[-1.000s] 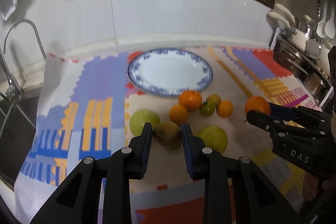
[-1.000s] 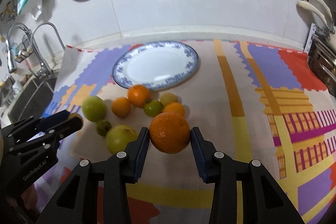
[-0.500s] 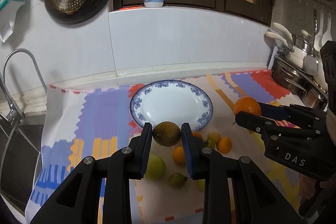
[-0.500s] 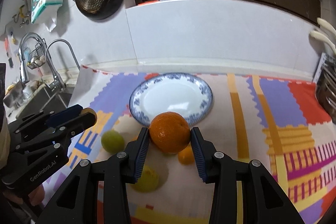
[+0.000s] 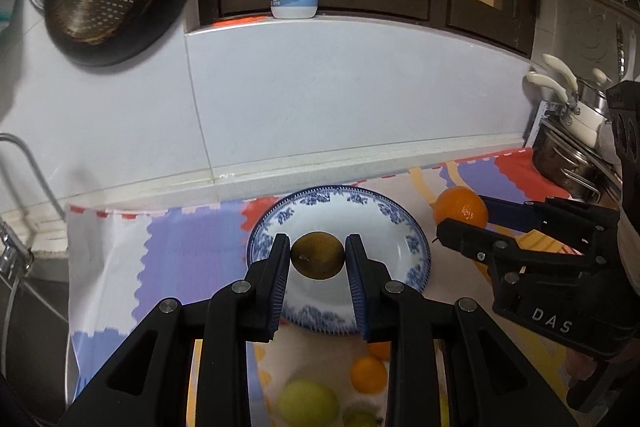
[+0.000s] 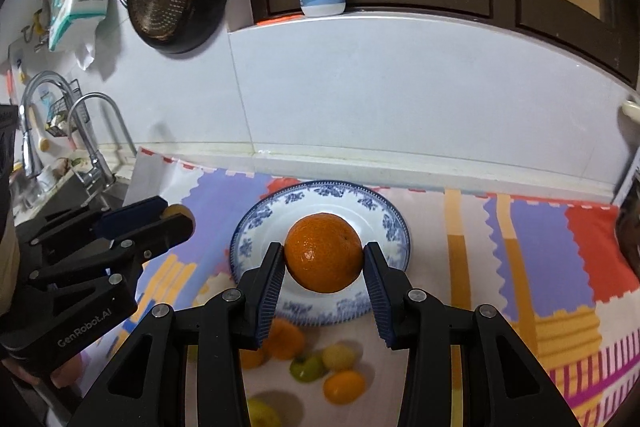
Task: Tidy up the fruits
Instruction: 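Carry both fruits onto the plate and open the left tool while the right tool releases the orange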
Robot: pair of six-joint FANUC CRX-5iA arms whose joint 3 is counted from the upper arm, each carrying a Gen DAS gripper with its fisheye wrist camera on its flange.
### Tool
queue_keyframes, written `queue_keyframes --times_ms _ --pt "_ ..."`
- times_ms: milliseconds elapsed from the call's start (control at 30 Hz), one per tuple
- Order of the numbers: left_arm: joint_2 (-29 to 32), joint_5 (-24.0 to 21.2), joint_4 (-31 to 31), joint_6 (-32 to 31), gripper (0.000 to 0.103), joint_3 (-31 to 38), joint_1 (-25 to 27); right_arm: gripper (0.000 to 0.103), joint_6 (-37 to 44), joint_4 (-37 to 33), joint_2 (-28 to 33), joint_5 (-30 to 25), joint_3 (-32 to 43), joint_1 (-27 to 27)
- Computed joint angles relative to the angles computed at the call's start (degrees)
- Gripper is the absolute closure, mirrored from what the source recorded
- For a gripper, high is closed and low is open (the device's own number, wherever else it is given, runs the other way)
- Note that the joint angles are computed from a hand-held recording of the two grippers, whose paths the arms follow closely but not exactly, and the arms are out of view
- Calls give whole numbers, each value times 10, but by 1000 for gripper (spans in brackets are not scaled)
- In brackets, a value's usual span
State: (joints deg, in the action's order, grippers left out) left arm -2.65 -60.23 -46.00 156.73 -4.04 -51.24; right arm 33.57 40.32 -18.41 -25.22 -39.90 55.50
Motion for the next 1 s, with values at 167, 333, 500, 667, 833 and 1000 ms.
queue_keyframes --times_ms 167,333,500,667,833,1000 --pt "12 52 55 -54 74 -4 60 62 78 -66 56 13 48 -28" --pt "34 94 106 -112 74 -6 114 62 154 -137 112 14 100 -52" --pt "60 122 152 -166 74 -6 158 62 226 -207 164 6 150 -69" --pt "85 151 207 -222 74 -9 197 62 296 -278 213 -15 202 -86" --pt "109 166 253 -273 74 -9 221 62 337 -319 250 -35 239 -99" --pt "125 170 273 -302 74 -2 230 62 359 -337 269 -41 254 -105"
